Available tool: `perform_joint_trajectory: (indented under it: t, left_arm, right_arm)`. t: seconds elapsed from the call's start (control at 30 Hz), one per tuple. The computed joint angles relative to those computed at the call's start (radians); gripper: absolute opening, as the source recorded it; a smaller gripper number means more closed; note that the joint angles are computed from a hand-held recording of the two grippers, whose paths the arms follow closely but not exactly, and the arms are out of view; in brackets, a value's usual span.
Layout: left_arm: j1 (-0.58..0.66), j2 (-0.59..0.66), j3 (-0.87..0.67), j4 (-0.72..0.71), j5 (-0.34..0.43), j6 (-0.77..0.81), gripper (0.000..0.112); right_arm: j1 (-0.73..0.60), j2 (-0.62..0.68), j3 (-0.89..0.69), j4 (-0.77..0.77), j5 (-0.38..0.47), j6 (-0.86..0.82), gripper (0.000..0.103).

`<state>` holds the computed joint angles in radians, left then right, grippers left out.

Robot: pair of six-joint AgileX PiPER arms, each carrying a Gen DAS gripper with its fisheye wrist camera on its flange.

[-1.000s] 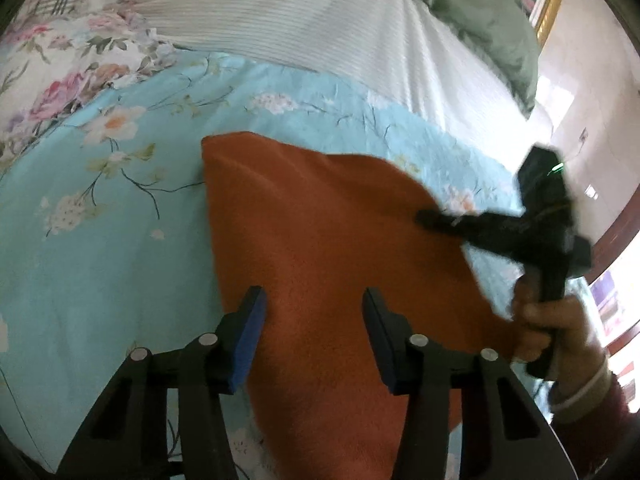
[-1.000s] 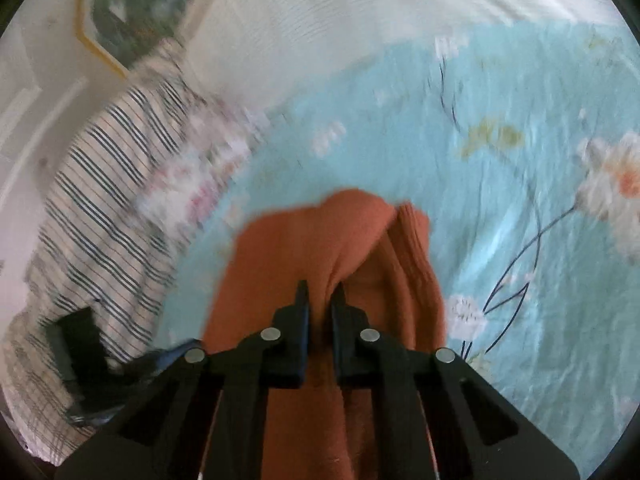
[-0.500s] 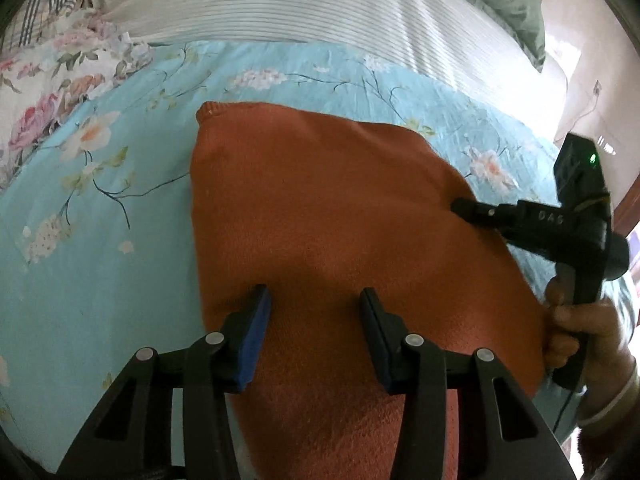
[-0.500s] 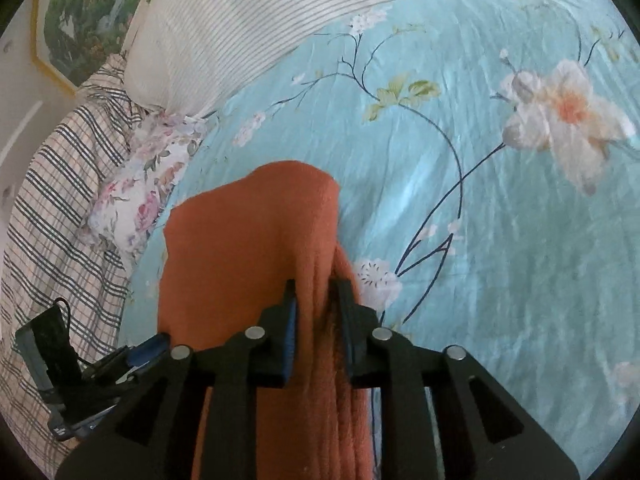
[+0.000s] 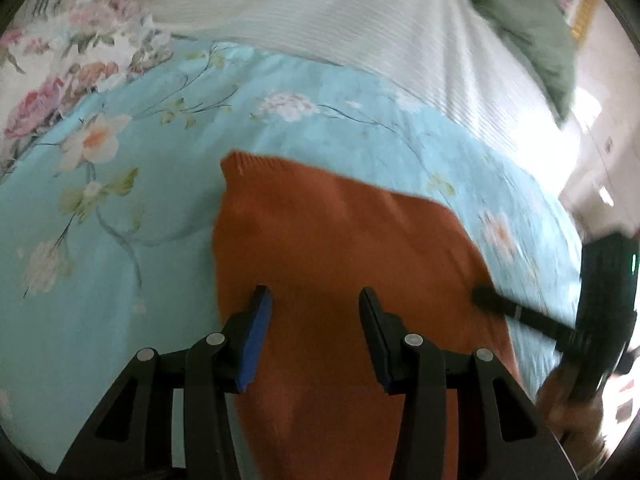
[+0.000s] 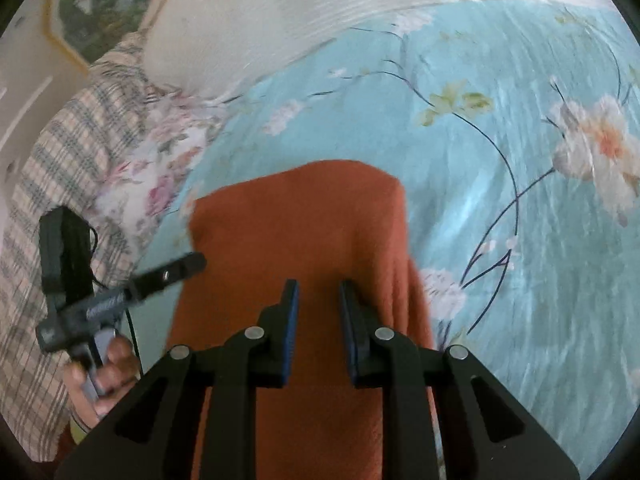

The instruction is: Fold small clothes

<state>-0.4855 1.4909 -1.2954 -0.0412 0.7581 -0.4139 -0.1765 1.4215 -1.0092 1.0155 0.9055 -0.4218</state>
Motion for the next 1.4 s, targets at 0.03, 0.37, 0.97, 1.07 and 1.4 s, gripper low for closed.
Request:
perform_joint_trajectory:
  t: [0.03,0.37,0.97,1.07,1.4]
  left_arm:
    - [0.021,0.05,-0.049,-0.018,0.015,0.027,0.046]
    - [0.096,0.274,-0.291,0.075,0.127,-0.017,0.038]
    - [-0.519,-0.404,0.443,0.481,0.027,-0.651,0.037]
    - [-0.602,-0.37,0.428,0.598,0.083,-0.785,0.038]
    - [-0.707,-0.367,0.403,0.661,0.205,-0.87,0.037]
  right_arm:
    - [-0.012,0.01,0.005,0.016,0.003,-0.02,0.021]
    - [-0.063,-0.042,0.026,0.029,0.043,-0.039,0.022]
    - [-0.104,-0.284,0.293,-0.026,0.056,-0.073,0.014]
    - [-0.074,-0.3,0.29,-0.062,0.026,-0.043,0.014]
    - [-0.106,-0.424,0.276,-0.11,0.109,0.031,0.019]
